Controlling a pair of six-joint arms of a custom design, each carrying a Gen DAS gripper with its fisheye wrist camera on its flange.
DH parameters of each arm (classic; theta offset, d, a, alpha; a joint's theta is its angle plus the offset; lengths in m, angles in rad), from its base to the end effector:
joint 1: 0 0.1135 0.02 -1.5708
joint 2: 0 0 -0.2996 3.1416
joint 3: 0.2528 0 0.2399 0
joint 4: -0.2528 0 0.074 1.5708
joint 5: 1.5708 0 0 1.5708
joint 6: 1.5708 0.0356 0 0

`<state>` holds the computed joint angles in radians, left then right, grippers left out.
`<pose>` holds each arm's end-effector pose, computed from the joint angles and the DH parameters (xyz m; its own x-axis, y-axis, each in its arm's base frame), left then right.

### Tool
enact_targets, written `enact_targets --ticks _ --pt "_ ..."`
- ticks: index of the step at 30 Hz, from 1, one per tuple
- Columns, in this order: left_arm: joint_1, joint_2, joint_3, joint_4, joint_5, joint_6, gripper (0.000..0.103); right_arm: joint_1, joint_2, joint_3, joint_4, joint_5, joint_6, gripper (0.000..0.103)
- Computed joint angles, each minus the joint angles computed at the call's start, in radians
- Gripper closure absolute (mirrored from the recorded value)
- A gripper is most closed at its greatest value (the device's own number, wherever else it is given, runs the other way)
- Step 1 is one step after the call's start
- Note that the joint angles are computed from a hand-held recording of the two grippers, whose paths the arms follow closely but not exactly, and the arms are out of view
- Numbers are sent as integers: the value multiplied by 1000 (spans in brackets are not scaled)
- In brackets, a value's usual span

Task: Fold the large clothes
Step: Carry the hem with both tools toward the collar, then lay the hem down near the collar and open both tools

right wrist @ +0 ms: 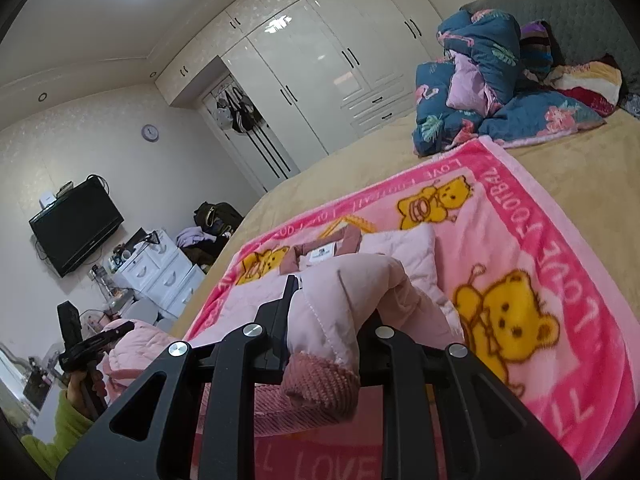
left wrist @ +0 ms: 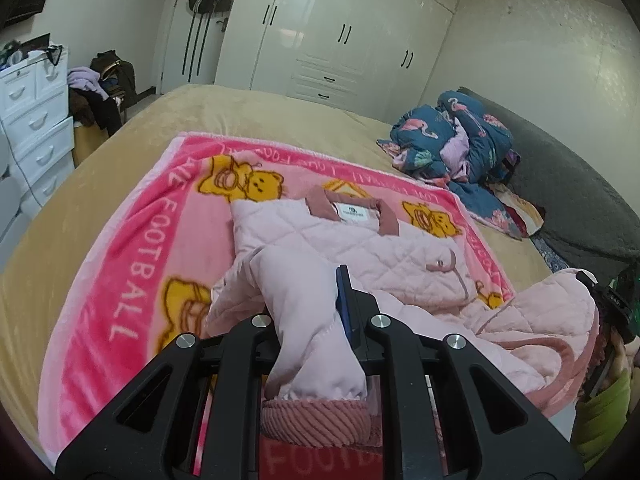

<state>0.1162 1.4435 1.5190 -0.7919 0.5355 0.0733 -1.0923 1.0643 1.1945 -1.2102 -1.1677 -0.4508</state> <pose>0.2881 0.0153 0.4193 -0.6298 -0.0101 -0.7767 0.3296 0.9020 -0.2789 0.0929 -0.1080 0.3876 -0.4303 0.4583 -0.7777 -0.0432 0.8501 0.5249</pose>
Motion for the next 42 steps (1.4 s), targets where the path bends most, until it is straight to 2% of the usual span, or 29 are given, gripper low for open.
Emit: enact_targets --ticks 6,13,30,42 --pt "-19 60 73 12 -35 -30 95 139 -6 0 253 91 269 84" --pt "-45 129 138 29 -95 -43 94 275 36 24 417 205 422 84" --pt "-109 332 303 51 -215 -61 94 457 239 51 639 390 610 84" --pt "-141 633 587 -37 -297 -75 92 610 530 216 706 547 667 81"
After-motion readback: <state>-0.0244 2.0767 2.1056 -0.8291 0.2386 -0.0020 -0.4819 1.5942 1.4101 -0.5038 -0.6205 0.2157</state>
